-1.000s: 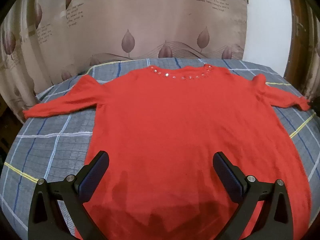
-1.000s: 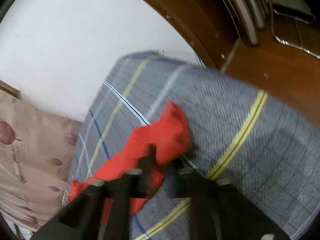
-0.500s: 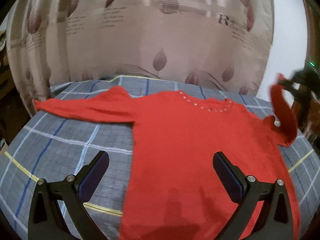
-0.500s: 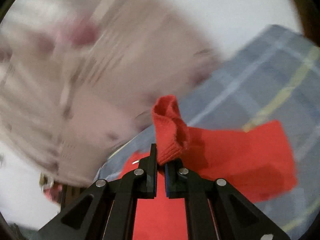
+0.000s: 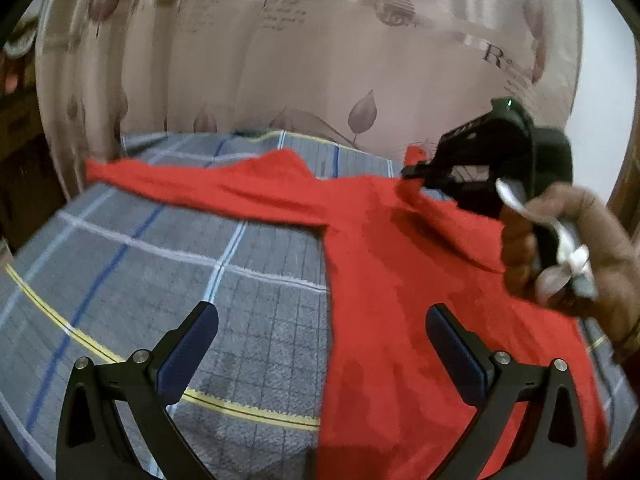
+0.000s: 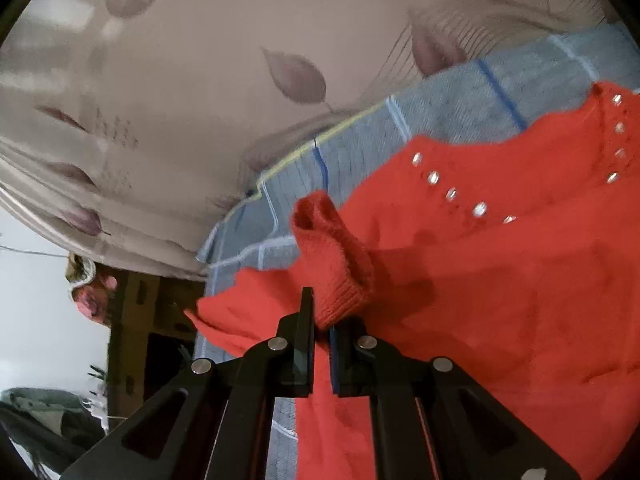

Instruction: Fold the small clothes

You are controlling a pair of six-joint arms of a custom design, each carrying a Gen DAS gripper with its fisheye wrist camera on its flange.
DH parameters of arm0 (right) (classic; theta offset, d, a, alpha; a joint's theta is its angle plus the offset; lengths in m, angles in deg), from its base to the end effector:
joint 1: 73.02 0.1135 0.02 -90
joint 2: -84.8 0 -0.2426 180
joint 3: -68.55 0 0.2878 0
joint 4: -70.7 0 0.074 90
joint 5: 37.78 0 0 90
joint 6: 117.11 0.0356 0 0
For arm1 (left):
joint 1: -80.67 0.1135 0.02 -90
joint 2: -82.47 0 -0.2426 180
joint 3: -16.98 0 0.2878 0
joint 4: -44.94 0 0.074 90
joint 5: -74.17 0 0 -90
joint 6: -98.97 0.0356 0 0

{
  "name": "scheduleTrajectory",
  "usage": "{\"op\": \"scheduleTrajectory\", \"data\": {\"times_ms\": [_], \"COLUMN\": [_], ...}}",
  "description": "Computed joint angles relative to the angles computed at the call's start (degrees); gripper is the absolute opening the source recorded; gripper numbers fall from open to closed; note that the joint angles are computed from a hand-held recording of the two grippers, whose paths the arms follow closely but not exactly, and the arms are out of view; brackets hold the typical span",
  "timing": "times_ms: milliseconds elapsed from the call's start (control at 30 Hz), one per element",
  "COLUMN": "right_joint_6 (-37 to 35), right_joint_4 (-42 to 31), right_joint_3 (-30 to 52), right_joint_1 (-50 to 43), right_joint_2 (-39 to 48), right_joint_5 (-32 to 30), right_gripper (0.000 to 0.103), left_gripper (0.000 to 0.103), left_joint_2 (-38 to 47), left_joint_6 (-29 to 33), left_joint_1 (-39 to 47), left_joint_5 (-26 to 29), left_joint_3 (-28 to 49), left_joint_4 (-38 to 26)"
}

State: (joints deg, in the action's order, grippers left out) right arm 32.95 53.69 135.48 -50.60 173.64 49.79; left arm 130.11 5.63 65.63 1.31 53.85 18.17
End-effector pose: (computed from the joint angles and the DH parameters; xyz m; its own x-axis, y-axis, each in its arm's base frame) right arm 0.3390 0.1415 0.1798 -0.6465 0.6698 -0.3652 0.2978 0.6623 0.6875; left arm 0.2145 -0.0685 0.1732 -0.6150 0.1076 -0.7811 0.4386 0.8700 -0.2255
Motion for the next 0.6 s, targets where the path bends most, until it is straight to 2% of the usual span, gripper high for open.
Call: {"op": "scheduleTrajectory", "data": {"times_ms": [133,233,300,333,367,433,533,600], "right_joint_6": [-1.48,-4.65,-7.02,-8.13,-9.12,-11.52,-13.1,-15.19], "right_joint_4": [-0.9,-3.04,-1.35,1.39,2.5,3.45,8.02,6.03], "right_joint_3": [2.28,3.91,4.04,3.08,2.16,-0.53,-7.97,-11.17], "right_joint_1": [0.92,1.78,1.7,1.79,2.05,2.93,3.89,6.73], "right_joint_2": [4.18,6.48,7.58,7.31,6.29,2.12,-5.89,-10.19], "right_joint_5": [-0.9,-2.84,-6.68,-8.55,-8.13,-4.81,-5.88,-2.99], "right_gripper": [0.009,0.015,0.045,0.051,0.056,0.056,0.059,0.07], "left_gripper": [0.103,0.103,0.103,0.103,0.103,0.103,0.103,0.103], "left_joint_2": [3.69,6.68,9.89,11.82,13.04,14.9,22.12,29.18], "left_joint_6": [-2.24,-3.82,-4.0,-3.42,-2.74,-1.25,3.62,6.08], "left_joint_1": [4.26,6.79,8.95,10.23,11.24,13.79,20.22,22.91], "left_joint_5": [5.63,9.28,12.1,13.02,13.25,15.33,23.13,24.54], "left_joint_3": [1.2,2.54,4.54,6.27,7.82,10.68,18.9,25.85], "left_joint_4": [0.22,-0.09,-0.89,-1.85,-2.71,-4.15,-7.38,-8.93]}}
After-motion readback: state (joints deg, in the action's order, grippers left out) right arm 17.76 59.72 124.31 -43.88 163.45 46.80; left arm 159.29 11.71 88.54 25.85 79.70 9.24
